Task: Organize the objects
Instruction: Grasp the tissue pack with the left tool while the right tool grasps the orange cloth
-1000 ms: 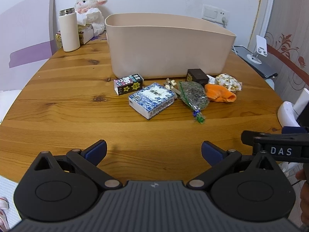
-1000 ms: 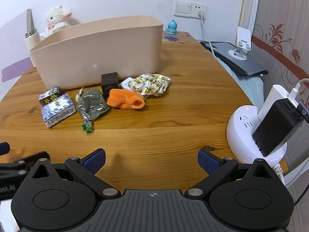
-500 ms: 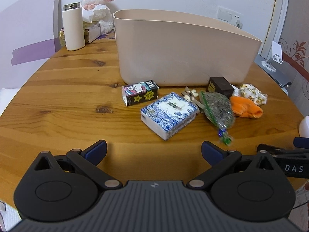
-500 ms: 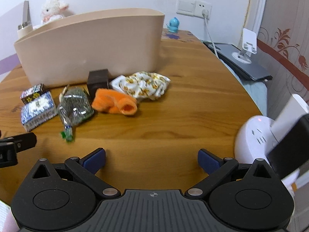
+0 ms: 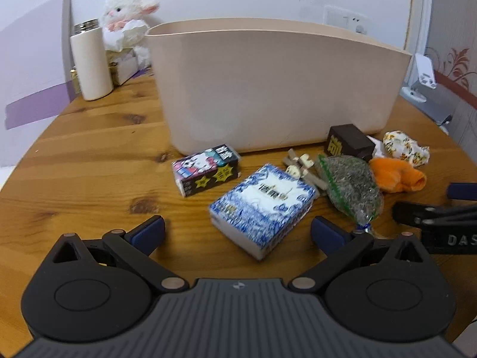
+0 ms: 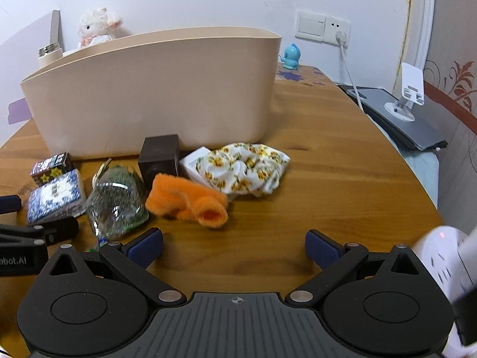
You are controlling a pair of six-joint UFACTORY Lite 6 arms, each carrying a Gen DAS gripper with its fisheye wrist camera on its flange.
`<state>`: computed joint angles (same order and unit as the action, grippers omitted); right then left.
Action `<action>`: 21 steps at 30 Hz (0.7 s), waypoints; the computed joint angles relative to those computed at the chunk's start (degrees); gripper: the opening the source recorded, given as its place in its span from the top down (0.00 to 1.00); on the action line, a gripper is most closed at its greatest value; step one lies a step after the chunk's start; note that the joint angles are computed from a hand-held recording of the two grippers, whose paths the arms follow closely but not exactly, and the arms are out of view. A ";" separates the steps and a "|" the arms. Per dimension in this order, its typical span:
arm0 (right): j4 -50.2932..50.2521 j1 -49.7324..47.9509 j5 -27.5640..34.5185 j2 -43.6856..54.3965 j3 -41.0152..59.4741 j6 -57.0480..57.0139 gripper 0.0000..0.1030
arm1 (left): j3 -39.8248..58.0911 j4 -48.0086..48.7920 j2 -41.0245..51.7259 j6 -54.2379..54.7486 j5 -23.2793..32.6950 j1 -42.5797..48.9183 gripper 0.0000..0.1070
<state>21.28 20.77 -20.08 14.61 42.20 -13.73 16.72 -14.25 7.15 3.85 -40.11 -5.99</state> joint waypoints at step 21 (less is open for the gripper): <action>-3.67 4.88 -2.58 2.36 2.99 0.98 0.86 | 0.04 14.30 -0.47 -4.15 -2.01 7.30 0.55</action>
